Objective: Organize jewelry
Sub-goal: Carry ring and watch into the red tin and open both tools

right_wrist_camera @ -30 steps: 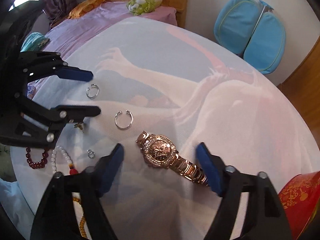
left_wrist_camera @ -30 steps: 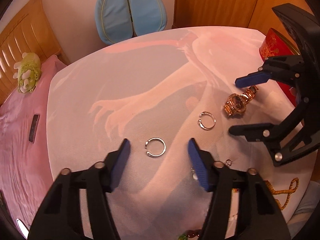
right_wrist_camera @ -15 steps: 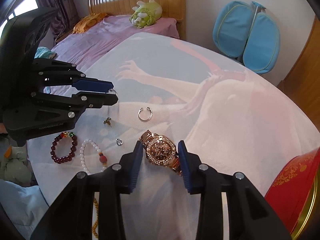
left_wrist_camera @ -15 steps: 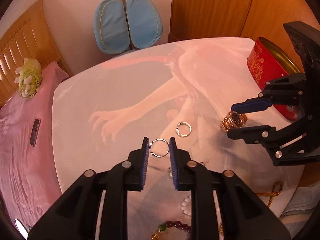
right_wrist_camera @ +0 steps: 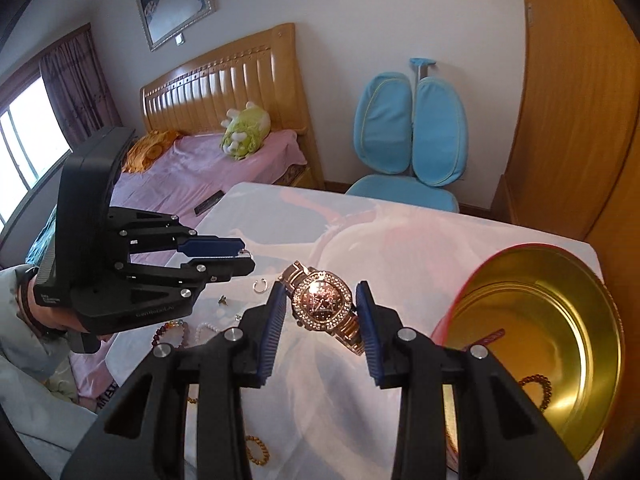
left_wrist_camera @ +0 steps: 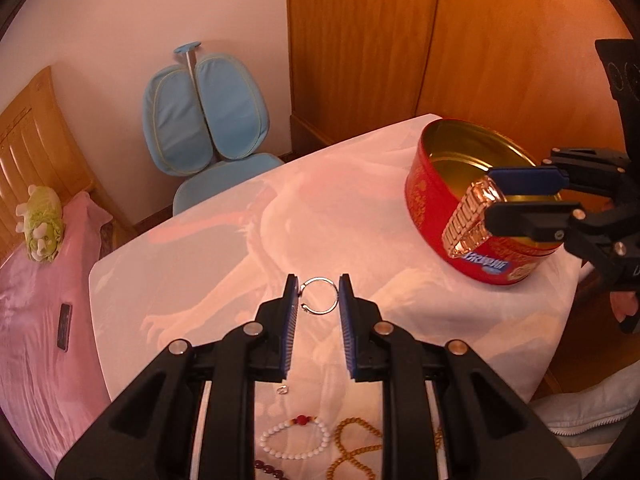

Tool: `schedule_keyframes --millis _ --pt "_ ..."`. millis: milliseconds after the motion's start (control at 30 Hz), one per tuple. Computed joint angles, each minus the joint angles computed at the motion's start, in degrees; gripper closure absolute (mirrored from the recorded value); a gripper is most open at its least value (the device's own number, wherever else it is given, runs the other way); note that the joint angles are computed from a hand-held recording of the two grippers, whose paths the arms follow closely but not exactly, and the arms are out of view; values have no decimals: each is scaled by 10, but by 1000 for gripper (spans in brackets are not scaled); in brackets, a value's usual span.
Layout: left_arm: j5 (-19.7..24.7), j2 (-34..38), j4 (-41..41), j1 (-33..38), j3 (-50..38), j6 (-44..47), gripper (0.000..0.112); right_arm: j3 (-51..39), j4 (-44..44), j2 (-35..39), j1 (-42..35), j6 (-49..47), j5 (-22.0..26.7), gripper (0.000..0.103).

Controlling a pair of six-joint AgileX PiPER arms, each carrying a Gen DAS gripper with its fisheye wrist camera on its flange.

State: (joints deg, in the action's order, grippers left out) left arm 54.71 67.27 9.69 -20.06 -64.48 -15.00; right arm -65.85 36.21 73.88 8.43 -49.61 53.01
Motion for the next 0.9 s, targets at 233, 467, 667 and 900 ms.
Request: schedule_keyframes --millis 233,467,667,900 --pt "22 66 31 -92 -96 -31 92 9 62 -52 -156 -68 58 66" --pt "32 119 20 -132 -164 -11 92 17 103 -62 -278 -113 84 66" --pt "50 180 -23 -129 -246 38 92 -3 105 -37 -330 -123 82 66" --pt "110 312 -81 -114 -416 128 91 -71 23 48 -285 -31 28 66"
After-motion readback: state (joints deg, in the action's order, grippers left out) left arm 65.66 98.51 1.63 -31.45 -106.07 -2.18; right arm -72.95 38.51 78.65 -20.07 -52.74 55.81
